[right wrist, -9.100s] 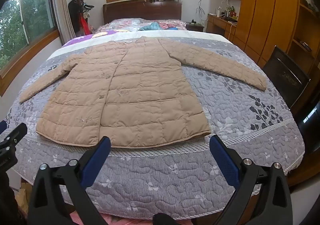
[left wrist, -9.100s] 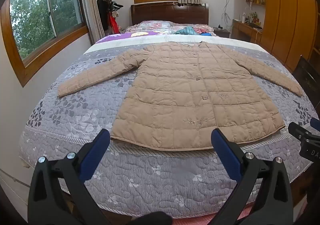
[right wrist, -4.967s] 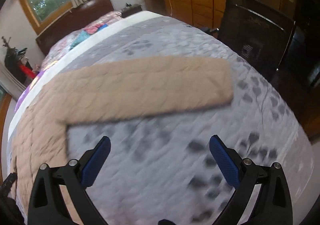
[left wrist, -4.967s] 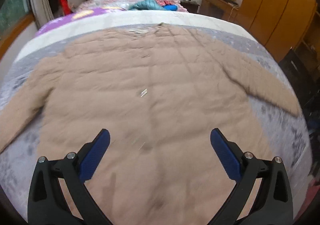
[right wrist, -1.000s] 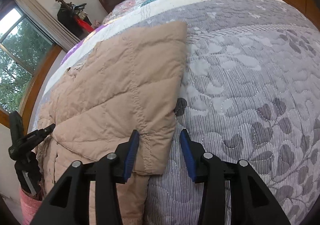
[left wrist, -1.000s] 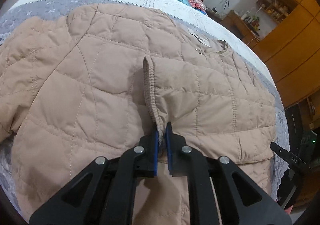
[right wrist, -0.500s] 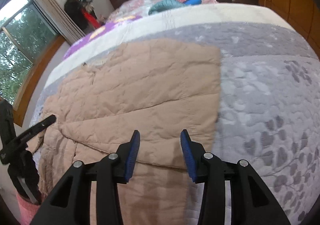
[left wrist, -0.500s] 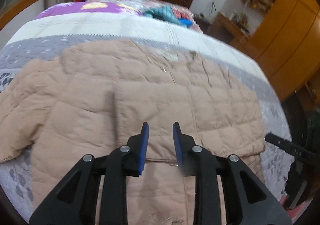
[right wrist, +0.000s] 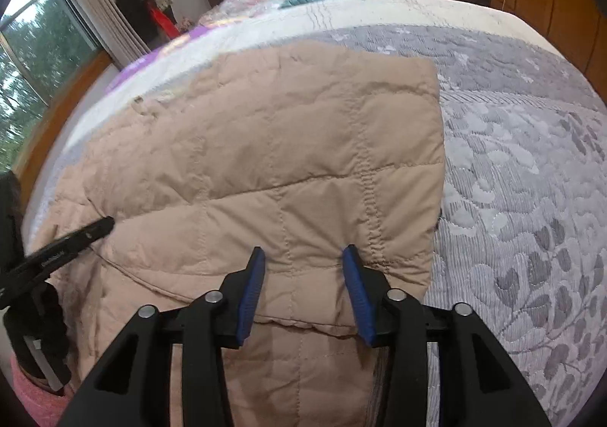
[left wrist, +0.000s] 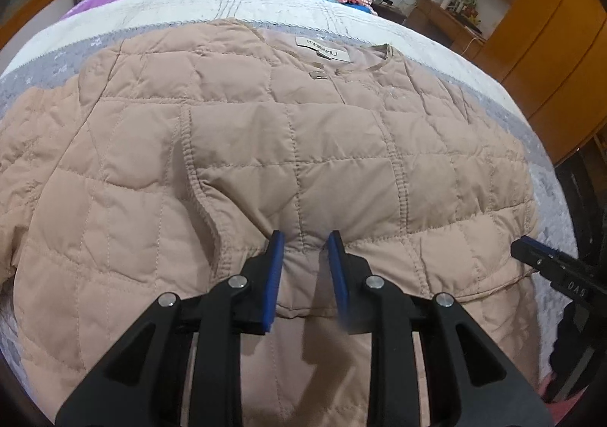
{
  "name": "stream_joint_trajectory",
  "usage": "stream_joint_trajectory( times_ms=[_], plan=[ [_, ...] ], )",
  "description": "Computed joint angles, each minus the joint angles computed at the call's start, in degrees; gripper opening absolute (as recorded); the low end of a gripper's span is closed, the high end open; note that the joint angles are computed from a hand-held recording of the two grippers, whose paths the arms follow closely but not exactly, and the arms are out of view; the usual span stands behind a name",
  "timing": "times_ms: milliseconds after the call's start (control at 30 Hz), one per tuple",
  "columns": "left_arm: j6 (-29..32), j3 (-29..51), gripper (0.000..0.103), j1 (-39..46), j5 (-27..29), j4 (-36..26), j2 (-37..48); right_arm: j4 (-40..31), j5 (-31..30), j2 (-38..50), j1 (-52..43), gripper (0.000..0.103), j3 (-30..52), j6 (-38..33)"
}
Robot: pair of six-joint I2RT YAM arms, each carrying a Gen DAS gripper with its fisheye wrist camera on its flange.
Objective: Fold large clothes
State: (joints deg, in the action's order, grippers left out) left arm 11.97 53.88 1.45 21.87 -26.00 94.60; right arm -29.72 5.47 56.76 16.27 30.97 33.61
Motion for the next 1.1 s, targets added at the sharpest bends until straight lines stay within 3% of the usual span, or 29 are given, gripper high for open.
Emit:
stream_joint_trajectory(
  times_ms=[67, 133, 233, 333, 500, 700, 867, 1033, 1100],
  plan=[
    [0.4, 2.7, 0.027, 2.0, 2.4, -4.8, -0.5, -1.7, -0.7, -5.3, -0.4, 0.046, -0.7, -1.3],
    [1.9, 3.3, 0.043, 6.0, 6.4, -7.9, -3.5, -4.0, -2.8, -12.0, -1.6, 0.048, -0.5, -3.2],
    [7.6, 4.3, 0.057, 15.6, 12.2, -12.8, -7.6, -8.9, -7.1, -19.6, -5.8, 0.053, 1.0, -4.7],
    [15.0, 9.6, 0.057, 29.0, 15.4, -20.1, -4.6, -13.9, -6.9, -22.2, -8.7, 0.053, 2.7, -6.1],
    [18.0, 20.6, 0.058, 48.9, 12.0, -20.4, 6.7, -15.6, -5.0, -18.6, -9.9, 0.053, 3.6, -6.5],
    [11.1, 43.5, 0.056, 60.8, 9.6, -25.6, 26.7, -14.2, -3.2, -15.4, -9.6, 0.053, 1.3, -6.1],
    [5.9, 63.1, 0.056, 62.5, 14.5, -35.7, 41.3, -12.4, -2.6, -13.8, -8.5, 0.053, -0.2, -5.9],
    [0.4, 65.9, 0.054, 61.1, 16.3, -32.7, 44.1, -10.9, -3.2, -11.9, -9.6, 0.053, -1.2, -6.4],
    [-1.5, 65.8, 0.042, 60.5, 14.8, -30.3, 44.5, -10.2, -3.7, -11.2, -10.4, 0.053, -1.6, -6.9]
  ],
)
